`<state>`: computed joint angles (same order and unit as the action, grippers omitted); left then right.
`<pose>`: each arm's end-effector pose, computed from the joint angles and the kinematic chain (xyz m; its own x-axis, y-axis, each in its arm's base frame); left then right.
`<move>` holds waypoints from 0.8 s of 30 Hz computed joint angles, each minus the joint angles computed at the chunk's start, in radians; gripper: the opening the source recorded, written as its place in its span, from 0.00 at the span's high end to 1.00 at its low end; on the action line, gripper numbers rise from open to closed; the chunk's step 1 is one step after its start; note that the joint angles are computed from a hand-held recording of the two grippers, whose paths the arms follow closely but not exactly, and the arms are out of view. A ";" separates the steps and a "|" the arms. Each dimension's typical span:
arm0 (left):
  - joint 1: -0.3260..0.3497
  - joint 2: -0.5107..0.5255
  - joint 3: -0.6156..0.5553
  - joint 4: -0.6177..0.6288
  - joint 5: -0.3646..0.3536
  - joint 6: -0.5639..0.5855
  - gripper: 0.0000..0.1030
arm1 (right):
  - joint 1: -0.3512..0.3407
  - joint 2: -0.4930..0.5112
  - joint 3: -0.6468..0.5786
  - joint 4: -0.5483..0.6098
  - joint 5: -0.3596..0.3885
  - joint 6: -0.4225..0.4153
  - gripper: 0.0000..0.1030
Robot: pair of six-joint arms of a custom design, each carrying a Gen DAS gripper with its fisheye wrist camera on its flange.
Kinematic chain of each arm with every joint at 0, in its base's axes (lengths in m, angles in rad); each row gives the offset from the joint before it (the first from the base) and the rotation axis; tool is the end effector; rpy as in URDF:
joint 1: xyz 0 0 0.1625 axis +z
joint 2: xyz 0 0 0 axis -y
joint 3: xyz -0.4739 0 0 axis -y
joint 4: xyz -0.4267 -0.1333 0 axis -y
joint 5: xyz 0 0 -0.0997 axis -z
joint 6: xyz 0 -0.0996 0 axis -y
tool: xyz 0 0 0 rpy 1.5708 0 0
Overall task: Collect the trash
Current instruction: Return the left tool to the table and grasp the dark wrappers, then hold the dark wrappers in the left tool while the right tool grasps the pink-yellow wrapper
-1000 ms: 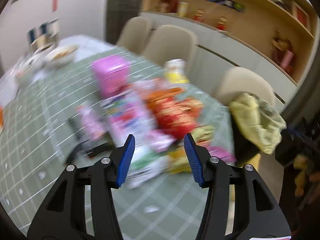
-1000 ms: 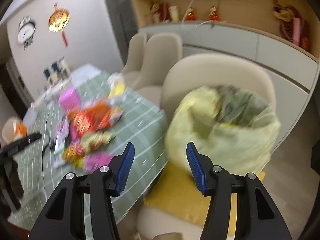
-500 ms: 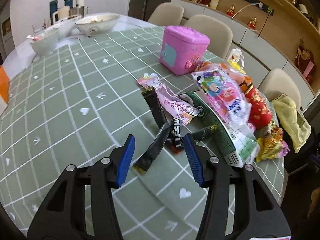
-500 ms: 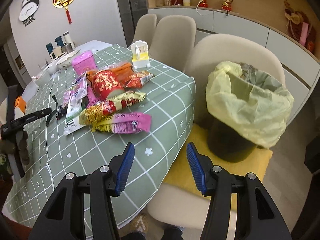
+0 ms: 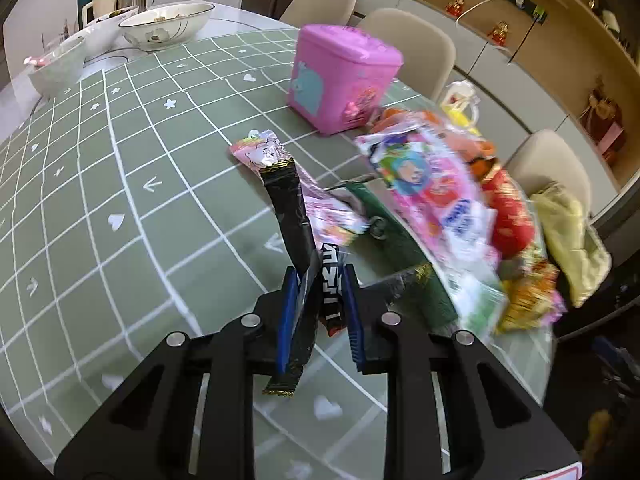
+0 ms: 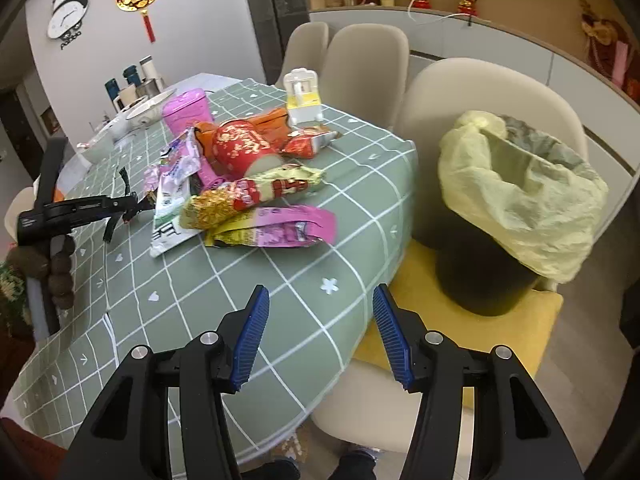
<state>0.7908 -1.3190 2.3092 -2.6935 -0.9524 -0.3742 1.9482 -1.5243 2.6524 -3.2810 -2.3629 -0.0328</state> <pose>-0.1889 -0.4626 0.1974 -0.8441 0.2251 -0.4866 0.4174 0.8455 -0.3330 0.1783 -0.2806 0.2467 -0.7866 0.0795 0.6123 -0.3338 0.7795 -0.5300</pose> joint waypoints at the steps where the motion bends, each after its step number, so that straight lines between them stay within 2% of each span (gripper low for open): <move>1: -0.013 -0.021 0.006 0.018 -0.012 -0.013 0.79 | -0.005 0.005 -0.003 -0.003 0.011 -0.007 0.50; 3: -0.043 -0.052 0.017 0.040 -0.028 -0.022 0.79 | -0.020 0.020 -0.016 -0.015 0.048 -0.039 0.50; 7: -0.113 -0.096 0.040 0.078 0.005 -0.041 0.79 | -0.047 0.079 -0.059 -0.072 0.092 -0.136 0.50; 13: -0.142 -0.134 0.050 0.151 -0.006 -0.141 0.78 | -0.124 0.137 -0.149 -0.118 0.218 -0.253 0.51; 17: -0.156 -0.149 0.065 0.191 0.000 -0.164 0.78 | -0.175 0.135 -0.178 -0.082 0.274 -0.235 0.63; 20: -0.148 -0.162 0.073 0.206 -0.006 -0.189 0.78 | -0.213 0.109 -0.155 -0.023 0.328 -0.174 0.64; 24: -0.129 -0.160 0.075 0.189 -0.011 -0.194 0.78 | -0.215 0.075 -0.100 0.054 0.360 -0.117 0.64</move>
